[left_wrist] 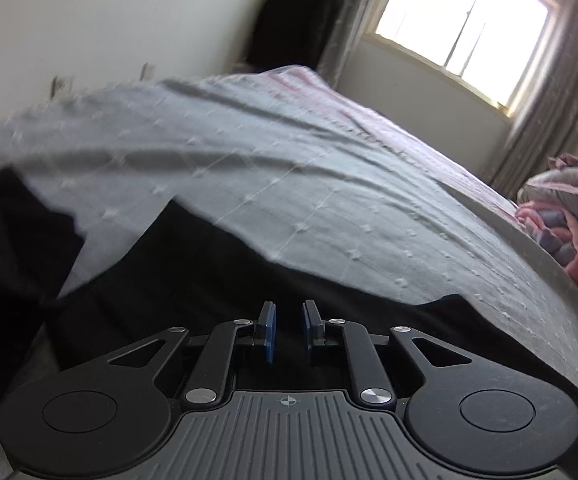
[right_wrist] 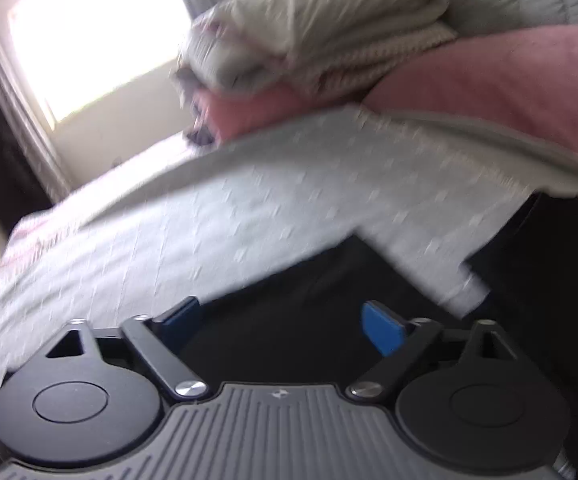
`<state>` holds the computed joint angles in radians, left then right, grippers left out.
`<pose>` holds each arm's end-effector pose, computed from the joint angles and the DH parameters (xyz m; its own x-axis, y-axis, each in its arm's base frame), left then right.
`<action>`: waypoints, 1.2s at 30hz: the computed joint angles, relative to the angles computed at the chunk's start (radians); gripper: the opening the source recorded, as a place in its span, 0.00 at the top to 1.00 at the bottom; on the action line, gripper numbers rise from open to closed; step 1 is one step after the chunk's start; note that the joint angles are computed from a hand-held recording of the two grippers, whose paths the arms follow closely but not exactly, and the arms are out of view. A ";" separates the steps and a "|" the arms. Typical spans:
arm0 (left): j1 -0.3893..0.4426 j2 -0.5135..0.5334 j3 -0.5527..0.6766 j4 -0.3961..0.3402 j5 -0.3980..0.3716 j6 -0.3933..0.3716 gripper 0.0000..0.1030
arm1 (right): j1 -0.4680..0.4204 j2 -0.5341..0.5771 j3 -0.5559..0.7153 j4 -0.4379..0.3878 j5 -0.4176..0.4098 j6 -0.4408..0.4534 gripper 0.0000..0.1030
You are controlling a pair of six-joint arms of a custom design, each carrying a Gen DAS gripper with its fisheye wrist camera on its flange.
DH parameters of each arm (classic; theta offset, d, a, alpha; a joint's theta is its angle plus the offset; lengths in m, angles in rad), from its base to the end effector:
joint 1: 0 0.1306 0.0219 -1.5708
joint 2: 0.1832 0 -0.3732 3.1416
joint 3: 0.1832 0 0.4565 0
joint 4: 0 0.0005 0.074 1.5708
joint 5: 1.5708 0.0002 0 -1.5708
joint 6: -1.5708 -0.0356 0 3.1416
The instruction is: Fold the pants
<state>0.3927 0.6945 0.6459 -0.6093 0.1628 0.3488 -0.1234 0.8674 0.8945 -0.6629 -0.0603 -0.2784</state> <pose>0.3033 0.1188 0.3286 -0.4423 -0.5482 -0.7098 -0.4366 0.8229 -0.3636 0.3781 -0.0452 0.4016 -0.5461 0.3442 -0.7638 0.2338 0.9381 0.2555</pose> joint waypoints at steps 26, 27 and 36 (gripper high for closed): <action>0.144 -0.032 -0.008 -0.130 0.005 -0.053 0.99 | 0.390 0.107 -0.091 -0.053 0.309 0.201 0.00; 0.137 -0.063 -0.018 -0.106 0.002 -0.054 0.99 | 0.403 0.106 -0.089 -0.056 0.333 0.202 0.00; -0.088 -0.074 -0.030 -0.099 -0.004 -0.124 0.96 | 0.521 0.071 -0.096 0.045 0.207 0.186 0.03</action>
<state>0.3047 0.6203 0.6157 -0.7086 0.1592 0.2250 0.3980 0.9384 0.7980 -0.6177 0.1467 -0.0921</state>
